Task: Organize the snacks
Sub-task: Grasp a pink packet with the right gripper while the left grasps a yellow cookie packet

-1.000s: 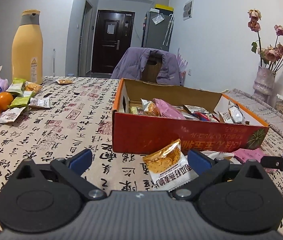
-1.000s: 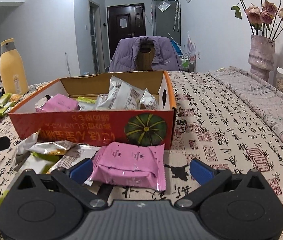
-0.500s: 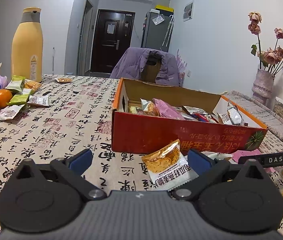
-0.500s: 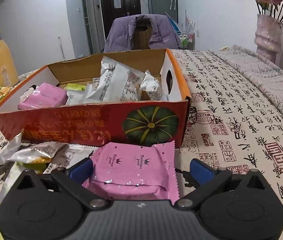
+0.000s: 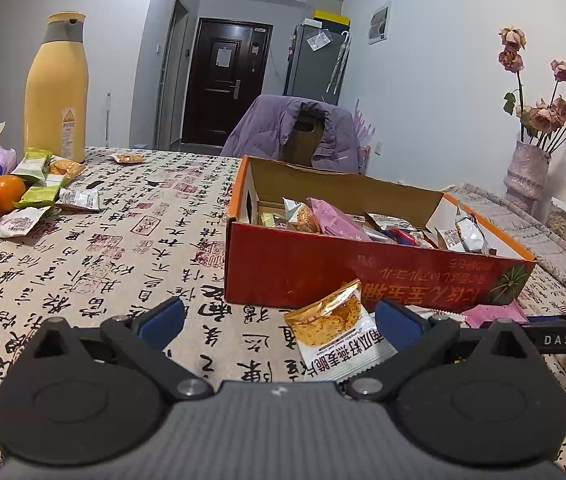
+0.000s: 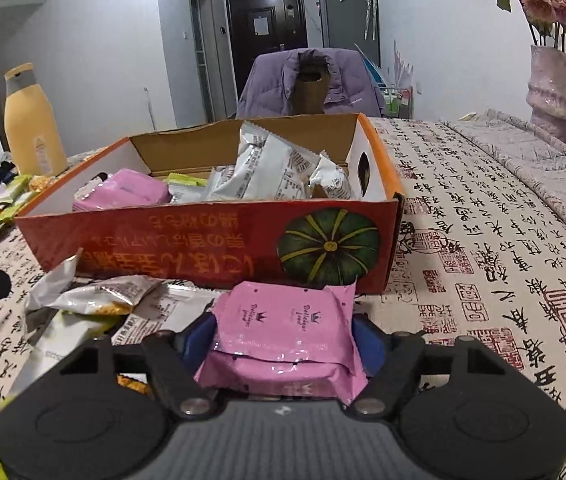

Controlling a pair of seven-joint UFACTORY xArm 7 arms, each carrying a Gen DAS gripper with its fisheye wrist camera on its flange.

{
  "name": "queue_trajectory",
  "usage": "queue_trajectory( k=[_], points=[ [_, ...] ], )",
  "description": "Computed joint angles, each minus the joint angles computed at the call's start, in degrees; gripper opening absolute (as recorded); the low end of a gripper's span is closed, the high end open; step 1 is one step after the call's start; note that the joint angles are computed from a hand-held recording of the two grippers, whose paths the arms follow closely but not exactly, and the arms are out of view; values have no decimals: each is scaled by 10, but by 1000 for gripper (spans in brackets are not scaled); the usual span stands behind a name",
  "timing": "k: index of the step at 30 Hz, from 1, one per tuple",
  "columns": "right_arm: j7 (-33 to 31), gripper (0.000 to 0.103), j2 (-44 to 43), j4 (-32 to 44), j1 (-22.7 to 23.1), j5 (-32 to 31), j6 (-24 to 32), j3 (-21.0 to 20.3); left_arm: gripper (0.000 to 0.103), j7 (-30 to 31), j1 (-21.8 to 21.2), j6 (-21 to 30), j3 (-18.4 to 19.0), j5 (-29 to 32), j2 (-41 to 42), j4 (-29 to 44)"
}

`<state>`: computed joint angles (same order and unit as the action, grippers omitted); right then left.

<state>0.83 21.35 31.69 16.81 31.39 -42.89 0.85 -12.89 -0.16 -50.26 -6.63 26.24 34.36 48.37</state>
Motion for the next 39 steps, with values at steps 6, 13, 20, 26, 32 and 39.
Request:
queue_trajectory(
  k=[6,13,20,26,32,39],
  points=[
    [8,68,5,-24,12,21,-58,7,103,-1,1,4,-1,0,0,1],
    [32,68,7,-51,14,45,-126,17,103,-21,11,45,-8,22,-10,8],
    [1,68,18,-41,28,78,-147,21,103,-67,21,117,-27,58,-34,22],
    [-4,68,21,-39,27,81,-153,24,103,-88,23,181,-50,50,-31,44],
    [0,68,24,-40,25,75,-157,25,84,-126,73,218,-99,89,-9,64],
    [1,68,25,-40,25,73,-160,25,59,-182,135,219,-143,173,8,72]
  ],
)
